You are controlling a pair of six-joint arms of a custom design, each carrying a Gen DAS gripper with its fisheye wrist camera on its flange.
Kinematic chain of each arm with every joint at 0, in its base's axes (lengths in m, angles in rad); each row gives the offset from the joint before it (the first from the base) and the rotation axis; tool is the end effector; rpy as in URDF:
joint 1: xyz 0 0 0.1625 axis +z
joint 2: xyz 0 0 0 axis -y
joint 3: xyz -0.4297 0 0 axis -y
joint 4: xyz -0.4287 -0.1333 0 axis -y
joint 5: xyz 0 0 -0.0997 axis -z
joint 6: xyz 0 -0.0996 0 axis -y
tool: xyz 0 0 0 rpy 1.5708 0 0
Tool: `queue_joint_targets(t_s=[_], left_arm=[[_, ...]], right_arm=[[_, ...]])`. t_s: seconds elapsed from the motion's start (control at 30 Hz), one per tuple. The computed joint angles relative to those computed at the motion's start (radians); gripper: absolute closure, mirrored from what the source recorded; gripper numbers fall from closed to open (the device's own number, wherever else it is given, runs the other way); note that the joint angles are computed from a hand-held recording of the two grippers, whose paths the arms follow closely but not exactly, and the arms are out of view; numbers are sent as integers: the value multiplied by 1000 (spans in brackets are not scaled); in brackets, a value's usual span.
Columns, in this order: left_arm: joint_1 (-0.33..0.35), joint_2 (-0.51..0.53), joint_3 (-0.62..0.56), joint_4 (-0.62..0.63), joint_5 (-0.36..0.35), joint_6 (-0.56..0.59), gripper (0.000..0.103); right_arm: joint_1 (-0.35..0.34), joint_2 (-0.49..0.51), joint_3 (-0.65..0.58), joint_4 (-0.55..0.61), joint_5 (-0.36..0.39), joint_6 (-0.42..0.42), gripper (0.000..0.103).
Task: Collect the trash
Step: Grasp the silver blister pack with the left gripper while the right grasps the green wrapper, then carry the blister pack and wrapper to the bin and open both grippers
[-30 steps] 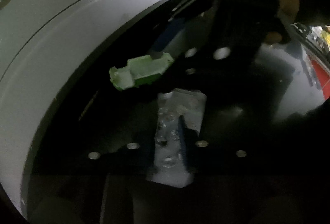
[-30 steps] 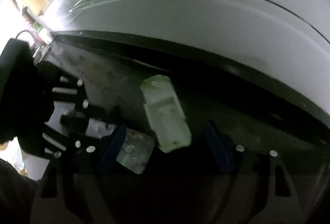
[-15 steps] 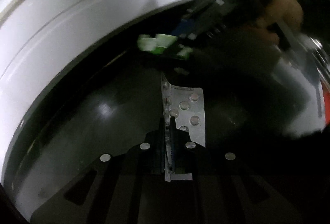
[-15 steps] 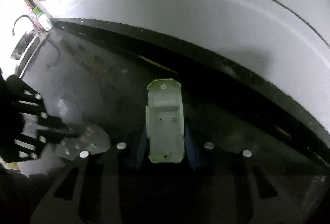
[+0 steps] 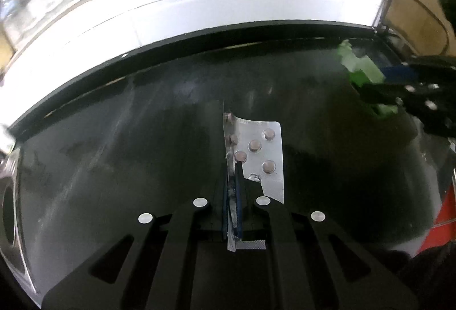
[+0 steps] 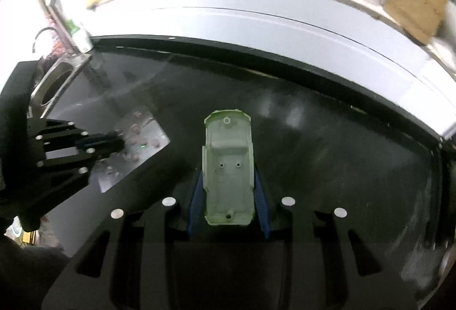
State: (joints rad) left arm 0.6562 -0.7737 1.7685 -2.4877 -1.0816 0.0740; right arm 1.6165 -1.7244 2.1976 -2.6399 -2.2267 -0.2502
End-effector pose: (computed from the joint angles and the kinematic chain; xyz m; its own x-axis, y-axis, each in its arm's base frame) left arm -0.3920 -0.5292 0.0078 -0.4498 0.7647 -0.4615 0.8254 0.5532 0.1122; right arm 0.0927 -0.4389 0.3824 -0.7728 0.0915 0.6280 -0.2365 0.8767 -0.4188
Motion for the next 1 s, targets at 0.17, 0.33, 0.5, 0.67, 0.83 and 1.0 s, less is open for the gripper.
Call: queue_joint_targets(t_s=[0.17, 0.33, 0.5, 0.67, 0.83, 1.0], left_arm=[[-33, -111, 110, 8, 0, -32, 99], [-66, -183, 179, 14, 1, -55, 99], [-75, -222, 211, 8, 20, -92, 99], [-66, -292, 255, 5, 82, -143, 99], [-42, -410, 316, 26, 184, -239, 99], [-15, -566, 394, 109, 298, -378, 99]], right_arm=[[81, -104, 91, 58, -26, 86, 70], [142, -152, 126, 101, -55, 140, 70], [188, -92, 112, 87, -71, 171, 70], [226, -17, 81, 73, -53, 151, 70], [282, 125, 16, 56, 6, 101, 70], [344, 308, -73, 59, 106, 36, 70]])
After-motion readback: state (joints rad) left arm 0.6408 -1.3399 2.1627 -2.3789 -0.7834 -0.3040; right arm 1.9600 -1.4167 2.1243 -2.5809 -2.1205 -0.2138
